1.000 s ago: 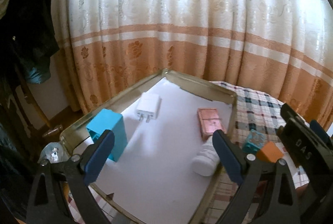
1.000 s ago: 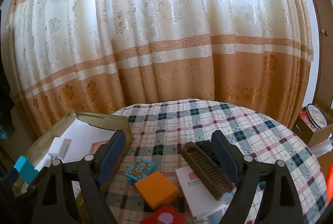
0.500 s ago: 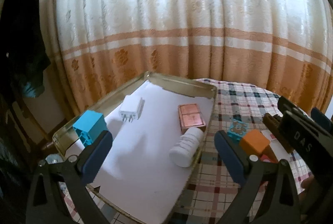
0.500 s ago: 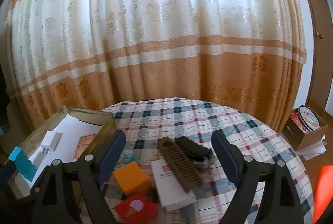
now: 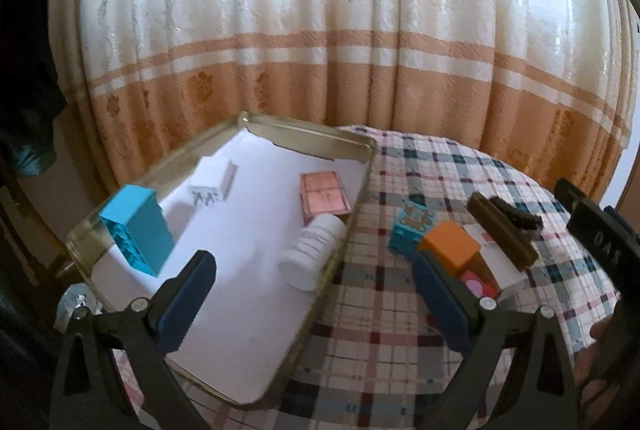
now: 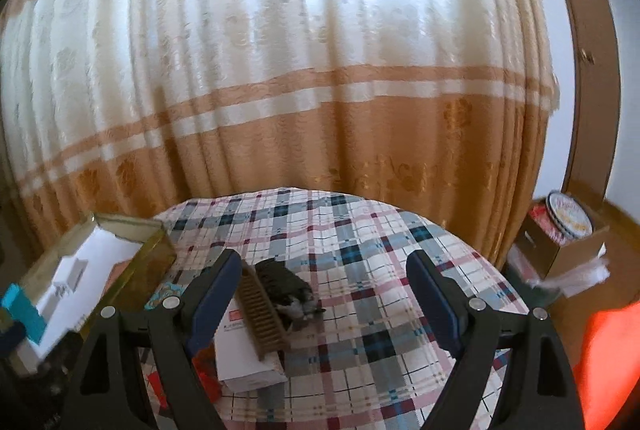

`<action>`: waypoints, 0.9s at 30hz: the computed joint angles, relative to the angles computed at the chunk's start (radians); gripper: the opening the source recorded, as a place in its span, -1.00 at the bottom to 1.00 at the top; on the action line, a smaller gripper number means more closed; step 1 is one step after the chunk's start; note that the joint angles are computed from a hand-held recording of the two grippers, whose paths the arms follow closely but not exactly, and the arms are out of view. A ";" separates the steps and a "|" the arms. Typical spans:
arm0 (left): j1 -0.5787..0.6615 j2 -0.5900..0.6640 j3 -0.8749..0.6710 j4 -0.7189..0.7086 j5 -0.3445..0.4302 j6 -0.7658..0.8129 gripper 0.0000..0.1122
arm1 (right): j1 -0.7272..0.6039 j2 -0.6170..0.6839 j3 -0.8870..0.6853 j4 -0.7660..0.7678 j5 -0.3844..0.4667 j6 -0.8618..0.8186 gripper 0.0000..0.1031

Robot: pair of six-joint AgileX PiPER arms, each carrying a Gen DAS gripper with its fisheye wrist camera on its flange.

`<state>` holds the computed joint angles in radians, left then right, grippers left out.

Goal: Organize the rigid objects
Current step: 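Withdraw both grippers from the tray toward the remaining objects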

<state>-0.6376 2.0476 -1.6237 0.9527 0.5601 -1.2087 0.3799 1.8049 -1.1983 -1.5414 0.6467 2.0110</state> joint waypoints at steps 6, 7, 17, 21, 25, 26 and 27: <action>-0.021 0.014 -0.024 -0.082 -0.005 0.127 0.78 | -0.002 -0.010 0.012 0.010 0.040 -0.015 0.67; -0.024 0.014 -0.025 -0.089 -0.012 0.141 0.78 | -0.006 -0.015 0.020 -0.006 0.032 0.006 0.67; -0.012 0.042 -0.146 -0.495 0.020 0.593 0.78 | -0.027 -0.046 0.062 -0.039 0.074 0.048 0.67; -0.023 0.023 -0.160 -0.487 0.017 0.611 0.78 | -0.035 -0.052 0.067 -0.037 0.125 -0.012 0.67; -0.037 0.035 -0.188 -0.406 0.016 0.591 0.78 | -0.029 -0.063 0.102 -0.090 0.226 0.018 0.67; -0.036 0.046 -0.204 -0.406 0.023 0.598 0.78 | -0.033 -0.070 0.113 -0.102 0.227 0.026 0.67; -0.035 0.063 -0.227 -0.421 0.036 0.615 0.78 | -0.040 -0.077 0.122 -0.107 0.220 0.035 0.67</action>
